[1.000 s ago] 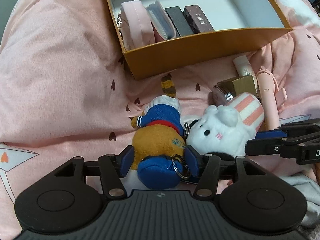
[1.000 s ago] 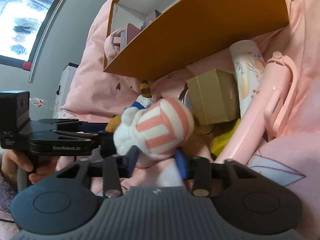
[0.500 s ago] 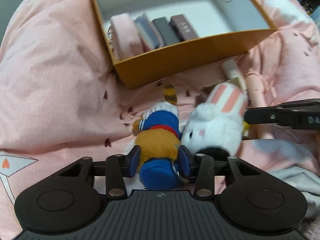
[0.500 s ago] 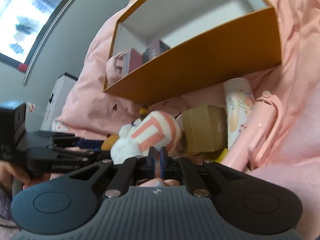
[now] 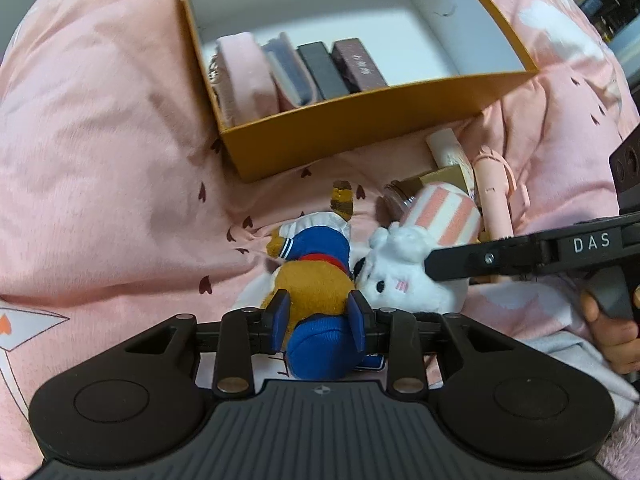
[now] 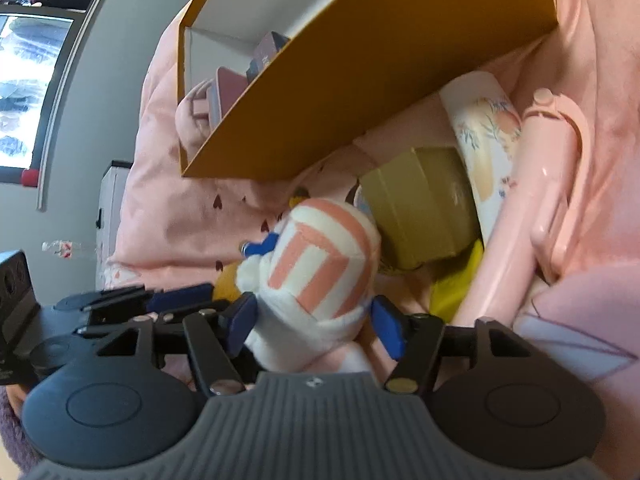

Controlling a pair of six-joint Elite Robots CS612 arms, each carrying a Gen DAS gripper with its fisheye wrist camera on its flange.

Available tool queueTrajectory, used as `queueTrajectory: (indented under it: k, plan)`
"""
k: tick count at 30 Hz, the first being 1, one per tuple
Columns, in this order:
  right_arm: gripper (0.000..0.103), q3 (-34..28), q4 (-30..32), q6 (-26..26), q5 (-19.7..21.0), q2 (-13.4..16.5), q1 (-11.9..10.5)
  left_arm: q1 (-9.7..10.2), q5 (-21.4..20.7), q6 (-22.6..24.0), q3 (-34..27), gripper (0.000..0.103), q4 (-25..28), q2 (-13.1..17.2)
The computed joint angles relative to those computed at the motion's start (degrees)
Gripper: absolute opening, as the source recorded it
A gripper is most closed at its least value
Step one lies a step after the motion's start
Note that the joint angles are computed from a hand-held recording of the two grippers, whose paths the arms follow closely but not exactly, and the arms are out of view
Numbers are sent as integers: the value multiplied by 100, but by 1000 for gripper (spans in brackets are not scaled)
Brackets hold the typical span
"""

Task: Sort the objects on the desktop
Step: 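Grasp the blue-and-yellow duck plush with the left tool while the right tool grasps the white striped-hat plush, then lift both plush toys and carry them over the orange box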

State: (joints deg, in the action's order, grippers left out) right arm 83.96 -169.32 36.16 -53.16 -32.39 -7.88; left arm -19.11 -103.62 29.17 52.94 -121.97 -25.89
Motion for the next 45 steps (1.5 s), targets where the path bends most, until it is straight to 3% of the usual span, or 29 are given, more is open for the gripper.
queueTrajectory:
  k: [3, 6, 8, 9, 18, 23, 29, 35, 40, 45]
  plan:
    - [77, -94, -25, -1, -266, 45, 50, 33, -97, -95, -226, 39, 192, 110]
    - [81, -151, 63, -108, -346, 56, 71, 39, -89, -173, -581, 52, 509, 292]
    - [78, -194, 195, -279, -409, 54, 86, 4, 99, -218, -727, 53, 598, 380]
    - [67, -191, 143, -370, -404, 55, 93, -18, 198, -181, -753, 55, 579, 403]
    - [61, 4, -386, -439, -424, 16, 113, -115, 447, 176, -1209, 66, 1133, 708]
    - [60, 233, -765, -598, -601, -93, 119, -171, 616, 303, -1108, 65, 1126, 664]
    - [59, 375, -1189, -706, -482, -126, 61, -124, 513, -180, -808, 58, 837, 473]
    - [60, 536, -1841, -937, -503, -198, -26, 1, -81, -725, -347, 57, 363, 125]
    - [60, 665, -2358, -1124, -555, -275, -81, 43, -504, -887, -41, 57, -146, -109]
    - [60, 800, -2818, -1405, -877, -373, -101, 63, -931, -946, 243, 57, -678, -340]
